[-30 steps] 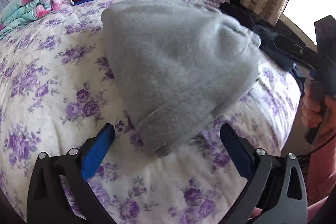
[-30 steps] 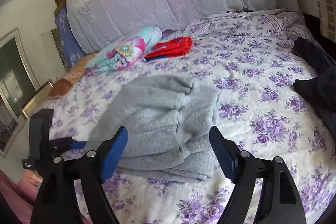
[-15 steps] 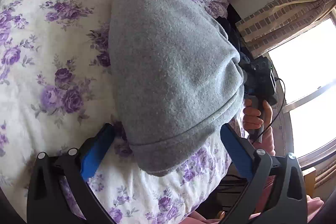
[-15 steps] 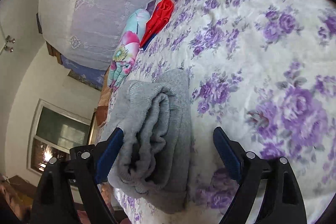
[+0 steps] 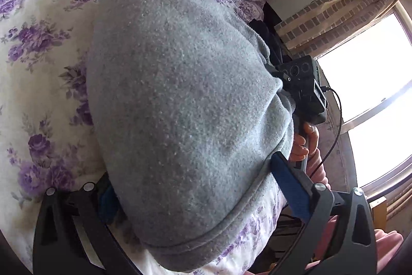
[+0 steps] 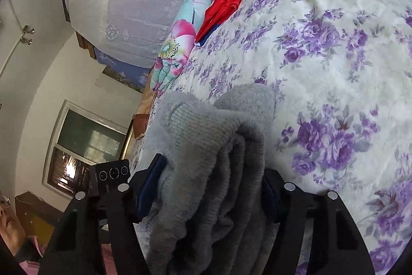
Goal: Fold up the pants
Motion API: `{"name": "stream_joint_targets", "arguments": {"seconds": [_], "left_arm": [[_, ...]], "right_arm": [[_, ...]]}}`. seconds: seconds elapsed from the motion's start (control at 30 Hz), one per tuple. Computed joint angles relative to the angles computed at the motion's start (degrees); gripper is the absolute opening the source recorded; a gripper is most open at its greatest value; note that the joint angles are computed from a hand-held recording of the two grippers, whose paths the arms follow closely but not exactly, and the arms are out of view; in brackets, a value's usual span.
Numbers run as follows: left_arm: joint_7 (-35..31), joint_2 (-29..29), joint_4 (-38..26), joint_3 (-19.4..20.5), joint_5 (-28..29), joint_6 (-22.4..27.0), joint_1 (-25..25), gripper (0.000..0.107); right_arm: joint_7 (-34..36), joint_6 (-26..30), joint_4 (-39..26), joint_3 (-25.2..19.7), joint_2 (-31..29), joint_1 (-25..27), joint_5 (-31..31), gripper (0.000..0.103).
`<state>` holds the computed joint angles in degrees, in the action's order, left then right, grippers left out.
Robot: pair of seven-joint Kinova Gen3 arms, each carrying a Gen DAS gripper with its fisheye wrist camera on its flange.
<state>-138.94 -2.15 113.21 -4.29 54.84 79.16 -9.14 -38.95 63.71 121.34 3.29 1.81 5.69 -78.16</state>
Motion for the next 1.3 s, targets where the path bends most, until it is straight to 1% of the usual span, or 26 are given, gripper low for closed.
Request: {"name": "stream_joint_targets", "arguments": {"seconds": [0.03,0.07,0.13,0.2,0.23,0.3,0.37,0.43,0.5,0.6,0.63,0.7,0.73,0.77,0.8,0.83,0.87,0.9,0.93,0.97,1.0,1.03,1.13,1.2,1.23,1.3], "left_arm": [[-0.5,-0.4,-0.1,-0.2,0.3,0.1,0.3,0.098],[-0.8,-1.0,-0.4,-1.0,0.5,0.2,1.6,0.097],[-2.4,-2.4,-0.8,-4.2,1.6,1.3,4.0,0.094],[-2.8,-3.7,-2.0,-5.6,2.3,2.6,4.5,0.092],[-2.8,-4.5,-2.9,-6.3,2.2,2.7,4.5,0.092],[-4.3,-5.1,-5.3,-7.7,2.4,3.0,4.1,0.092],[-5.7,-5.4,-8.4,-8.8,3.0,2.3,3.3,0.092],[-7.2,-4.8,-12.2,-9.4,3.4,1.2,2.6,0.092],[-8.7,-2.7,-16.2,-9.4,3.8,0.2,1.7,0.092],[-9.4,3.3,-22.5,-9.7,3.7,-1.4,1.5,0.093],[-8.8,5.9,-24.8,-8.9,3.1,-2.2,1.2,0.093],[-5.0,11.2,-28.5,-5.5,-0.2,-6.0,0.1,0.093],[-2.7,13.9,-29.5,-4.2,-2.3,-8.3,0.3,0.093],[-0.3,16.5,-29.9,-2.0,-4.1,-10.4,-0.6,0.093],[1.9,19.0,-30.0,-0.5,-6.2,-12.0,-0.9,0.094],[3.3,20.4,-29.8,1.2,-7.4,-12.7,-2.1,0.094],[3.7,20.8,-30.5,3.8,-7.6,-12.4,-4.0,0.095],[3.2,20.1,-30.6,5.8,-8.6,-12.8,-5.5,0.095],[1.8,18.3,-30.0,6.8,-10.4,-14.2,-5.8,0.096],[0.8,16.7,-28.5,6.7,-12.1,-16.5,-5.2,0.099],[0.4,15.6,-27.1,5.6,-13.5,-18.9,-3.6,0.099],[0.9,15.1,-26.0,4.1,-15.1,-21.2,-1.0,0.099],[3.9,13.3,-24.9,1.8,-16.8,-25.7,3.0,0.099],[6.2,11.6,-23.3,1.8,-18.6,-29.5,4.2,0.099],[8.2,10.5,-22.4,1.3,-20.4,-31.8,5.7,0.099],[11.4,8.3,-21.6,0.7,-23.2,-34.4,7.4,0.099]], "right_arm": [[0.2,-0.3,0.4,-0.4,-0.8,0.5,0.1,0.065],[0.2,-0.9,0.3,-1.9,-2.0,1.4,0.2,0.064],[0.1,-1.2,-0.6,-7.0,-3.8,5.7,0.1,0.061],[-0.1,0.1,-2.3,-10.7,-4.9,8.6,-1.1,0.059],[-1.2,-0.3,-3.8,-11.7,-5.5,8.5,-1.0,0.059],[-3.1,-3.0,-7.9,-11.8,-5.8,5.3,-0.4,0.058],[-5.4,-4.0,-12.9,-9.9,-4.1,0.6,0.0,0.056],[-5.6,-5.3,-18.2,-7.4,-0.6,-4.7,-1.8,0.056],[-5.4,-6.9,-23.6,-4.3,3.4,-10.0,-3.1,0.056],[-4.6,-8.3,-31.5,2.6,10.8,-18.0,-4.8,0.056],[-6.0,-9.2,-34.2,4.8,13.4,-20.5,-4.3,0.056],[-10.5,-10.2,-39.5,8.7,18.5,-23.8,-1.7,0.056],[-12.9,-10.8,-41.3,11.4,20.9,-25.9,-0.3,0.057],[-15.1,-12.2,-42.0,13.3,23.2,-27.6,0.4,0.058],[-16.3,-14.5,-41.7,14.3,25.4,-28.6,1.7,0.065],[-16.7,-16.7,-40.4,14.1,26.6,-28.8,2.3,0.073],[-16.1,-19.0,-38.8,12.9,26.8,-28.5,2.0,0.072],[-14.6,-21.2,-37.5,10.7,25.8,-27.3,0.8,0.076],[-12.8,-23.4,-35.4,8.0,24.3,-25.8,-0.6,0.079],[-11.9,-25.7,-33.6,6.0,23.3,-25.0,-1.3,0.079],[-11.4,-28.1,-32.0,5.1,22.0,-25.0,-1.3,0.081],[-11.4,-30.4,-30.1,5.2,20.2,-26.0,-0.3,0.084],[-12.6,-37.4,-24.2,8.9,14.8,-32.4,1.1,0.088],[-16.9,-42.0,-21.6,10.7,12.0,-36.5,5.0,0.088],[-19.2,-44.1,-20.1,12.0,10.7,-39.2,7.4,0.088],[-23.4,-48.8,-17.6,14.0,8.4,-44.5,12.0,0.088]]}}
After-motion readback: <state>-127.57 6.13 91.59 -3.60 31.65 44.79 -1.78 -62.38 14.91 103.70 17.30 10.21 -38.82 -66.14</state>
